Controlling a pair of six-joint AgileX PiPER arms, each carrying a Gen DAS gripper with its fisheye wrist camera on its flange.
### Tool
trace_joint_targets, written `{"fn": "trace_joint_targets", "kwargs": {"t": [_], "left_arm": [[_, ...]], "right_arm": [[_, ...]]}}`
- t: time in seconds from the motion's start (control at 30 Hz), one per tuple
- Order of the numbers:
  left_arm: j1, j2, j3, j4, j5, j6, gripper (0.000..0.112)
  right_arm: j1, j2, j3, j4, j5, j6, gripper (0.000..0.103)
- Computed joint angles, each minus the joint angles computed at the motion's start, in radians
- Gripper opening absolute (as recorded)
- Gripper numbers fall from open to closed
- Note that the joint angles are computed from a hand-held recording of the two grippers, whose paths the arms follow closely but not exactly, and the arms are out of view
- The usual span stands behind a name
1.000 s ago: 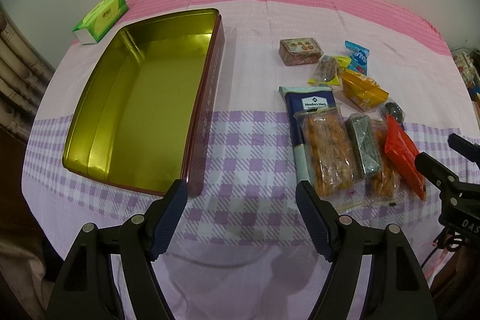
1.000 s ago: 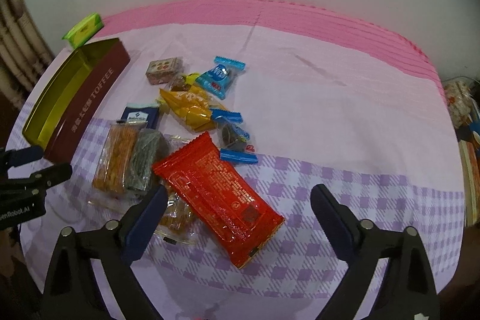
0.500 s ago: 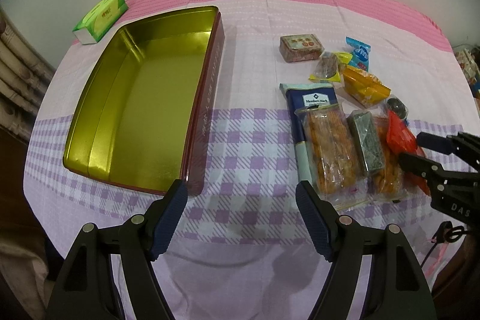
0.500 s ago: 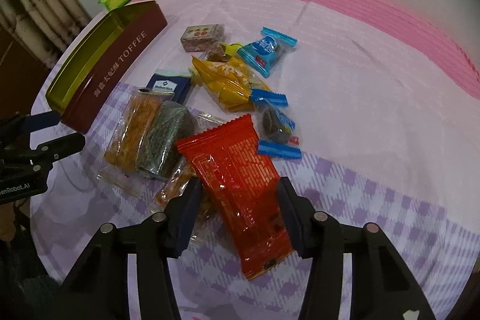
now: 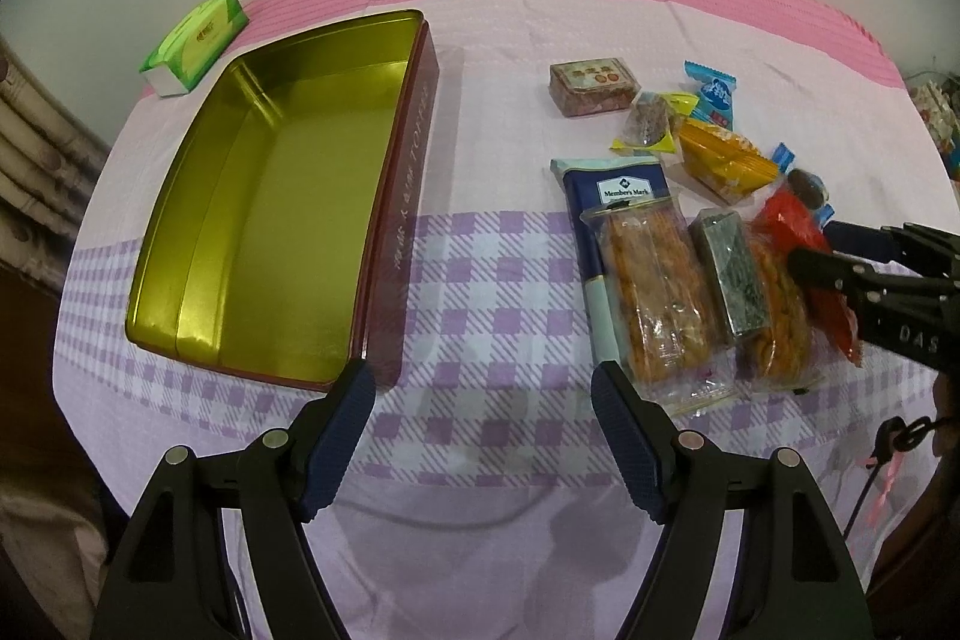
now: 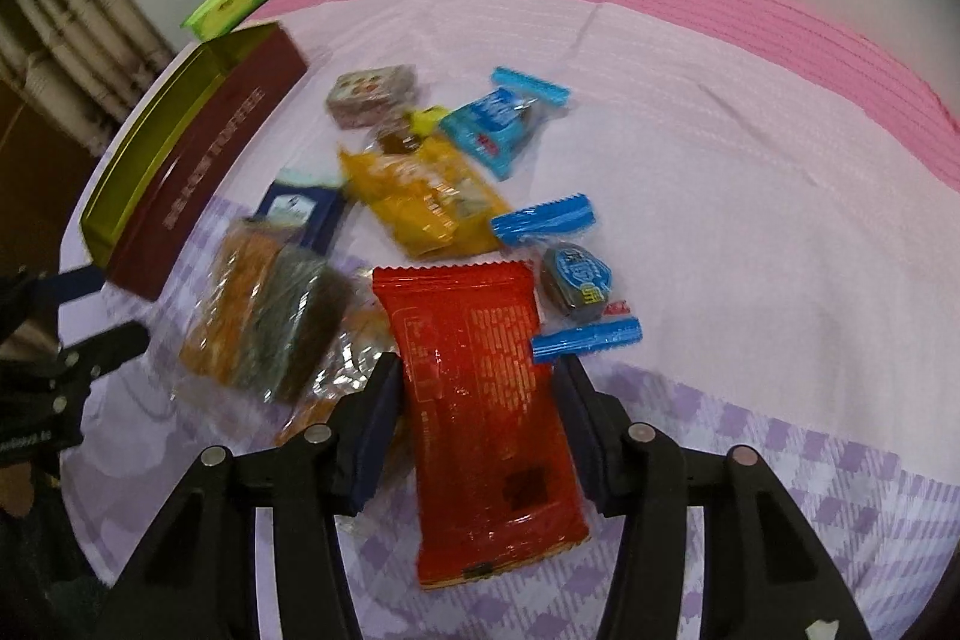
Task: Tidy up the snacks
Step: 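Grasp the red wrapped packet with the right gripper and lift it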
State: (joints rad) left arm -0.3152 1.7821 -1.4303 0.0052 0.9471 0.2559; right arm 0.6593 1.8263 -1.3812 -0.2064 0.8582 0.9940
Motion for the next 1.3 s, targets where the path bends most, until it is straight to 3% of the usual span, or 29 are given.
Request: {"fn": "trace_joint_targets", "kwargs": {"t": [0.13, 0.37, 0.77, 1.1, 1.3], "left_arm": [[-0.006, 0.006, -0.006, 0.006, 0.003, -0.006, 0.075], [-0.007, 0.012, -0.015, -0.009, 0.011, 0.008, 0.075], [-0.029, 0.062, -0.072, -0.048, 0.071, 0.023, 0.075], [-0.074, 0.178, -0.238, -0.045, 0.173, -0.021, 0.075], [-0.104, 0.248, -0.352, -0.04, 0.247, -0.061, 0.075]], "right_arm": [[0.012, 0.025, -0.028, -0.065, 0.093, 0.073, 0.046], [0.019, 0.013, -0.002, -0.076, 0.096, 0.091, 0.047], [0.073, -0.062, 0.106, -0.154, 0.108, 0.33, 0.043], [0.113, -0.165, 0.225, -0.161, 0.164, 0.527, 0.043], [0.121, -0.187, 0.249, -0.171, 0.166, 0.553, 0.043]]}}
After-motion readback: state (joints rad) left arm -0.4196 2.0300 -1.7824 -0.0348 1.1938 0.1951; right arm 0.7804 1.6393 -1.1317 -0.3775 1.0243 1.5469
